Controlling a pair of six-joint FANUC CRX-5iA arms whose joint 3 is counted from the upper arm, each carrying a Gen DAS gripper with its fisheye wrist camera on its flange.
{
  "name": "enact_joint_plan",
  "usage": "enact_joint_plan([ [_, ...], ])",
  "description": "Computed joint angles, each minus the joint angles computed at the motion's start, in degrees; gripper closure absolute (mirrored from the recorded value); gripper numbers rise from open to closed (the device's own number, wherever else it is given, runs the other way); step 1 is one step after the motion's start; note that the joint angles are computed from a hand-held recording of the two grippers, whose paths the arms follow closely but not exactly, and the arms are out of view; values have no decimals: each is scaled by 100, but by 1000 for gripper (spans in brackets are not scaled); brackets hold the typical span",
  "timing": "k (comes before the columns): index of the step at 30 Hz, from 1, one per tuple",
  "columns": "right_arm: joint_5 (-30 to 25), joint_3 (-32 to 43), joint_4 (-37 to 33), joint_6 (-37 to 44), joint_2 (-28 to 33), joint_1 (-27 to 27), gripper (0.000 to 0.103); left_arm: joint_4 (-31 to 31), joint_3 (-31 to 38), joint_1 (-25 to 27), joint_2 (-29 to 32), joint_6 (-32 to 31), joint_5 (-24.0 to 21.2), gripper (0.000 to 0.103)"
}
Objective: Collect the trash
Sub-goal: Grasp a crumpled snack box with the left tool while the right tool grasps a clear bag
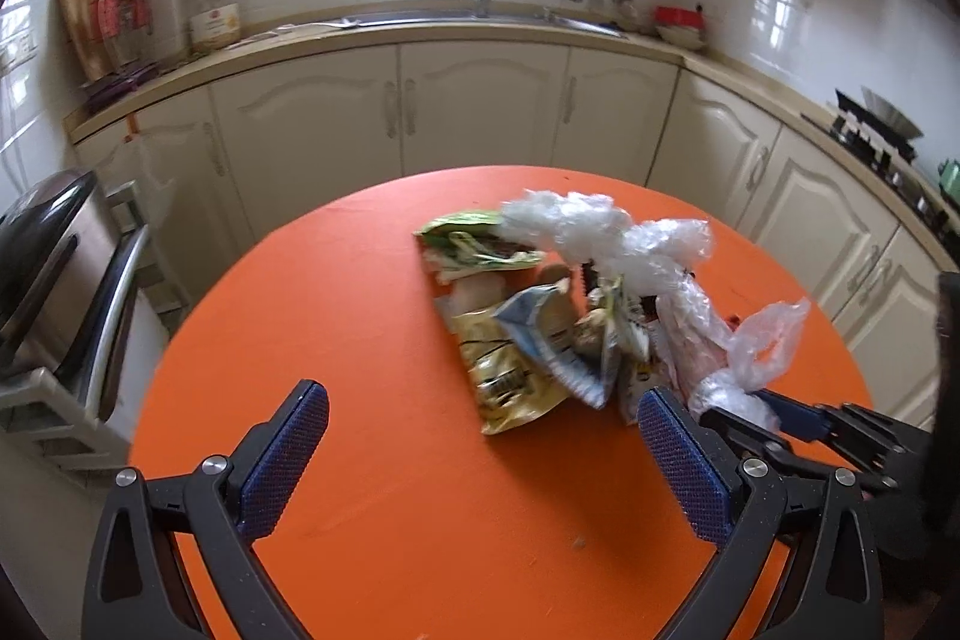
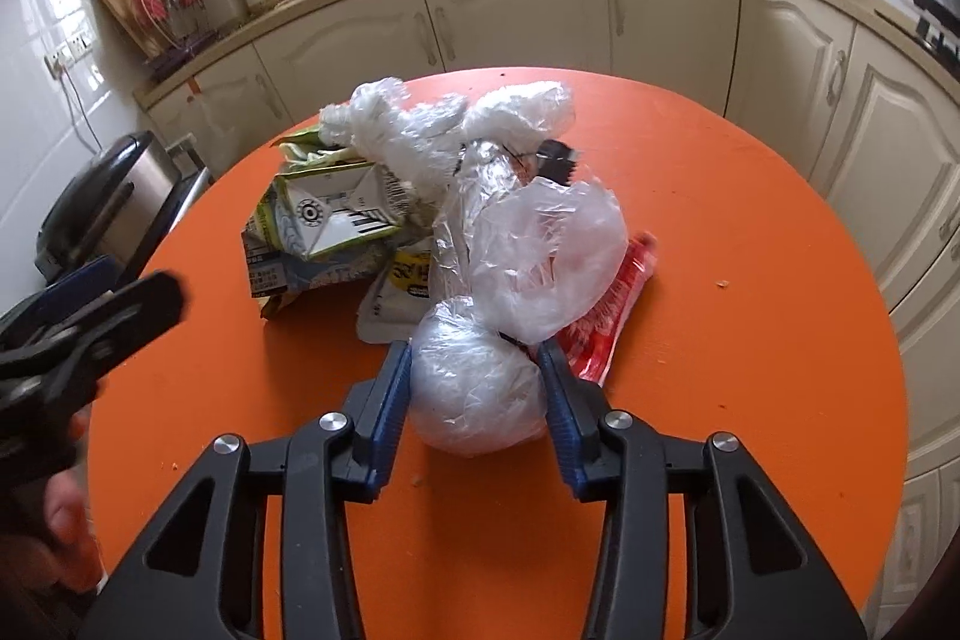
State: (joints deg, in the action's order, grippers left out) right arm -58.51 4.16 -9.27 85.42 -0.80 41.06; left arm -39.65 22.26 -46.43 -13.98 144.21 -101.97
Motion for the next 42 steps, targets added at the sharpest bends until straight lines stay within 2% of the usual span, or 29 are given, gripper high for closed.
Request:
enact_joint_plan([
  [4, -136, 130, -109, 161, 89, -88, 59, 521, -204, 796, -7, -451, 479, 1],
  [10, -64, 254, -1, 170, 237, -40, 49, 1164, -501, 1805, 57, -1037, 1111, 1],
  [12, -79, 323, 12, 181, 317, -49, 48, 1574, -753, 2253, -44, -1214, 1513, 3],
  [14, -95, 390, 28, 209, 418, -42, 48, 1975, -1028, 2644, -204, -1401, 1923, 16],
  [15, -102, 397, 55, 203, 448, -32, 49, 2202, -1152, 2839, -268, -1537, 2092, 30],
  [19, -76, 386, -59, 233, 406, -98, 64, 2726, -1580, 3418, -536, -2041, 2530, 44],
  [21, -97, 360, -68, 206, 355, -110, 65, 2995, -1798, 3734, -731, -2277, 2725, 53],
  [26, -127, 221, -222, 124, 130, -194, 66, 3062, -2070, 3921, -1052, -2560, 2796, 58],
  [27, -127, 190, -255, 94, 77, -200, 66, 3083, -2144, 3973, -1145, -2634, 2837, 61],
  [34, -229, 23, -343, 50, -219, -220, 68, 2729, -2337, 3570, -1419, -2577, 2781, 63],
  [35, -276, 18, -298, 60, -218, -192, 68, 2623, -2350, 3498, -1416, -2575, 2752, 61],
  [39, -395, 19, -36, -37, -130, -38, 66, 2383, -2250, 3416, -1196, -2464, 2694, 42],
  [40, -373, 26, 21, -66, -103, -16, 65, 2358, -2264, 3296, -1180, -2385, 2696, 40],
  [42, -386, 99, 64, -87, 0, -7, 64, 2551, -2428, 3469, -1181, -2460, 2916, 41],
])
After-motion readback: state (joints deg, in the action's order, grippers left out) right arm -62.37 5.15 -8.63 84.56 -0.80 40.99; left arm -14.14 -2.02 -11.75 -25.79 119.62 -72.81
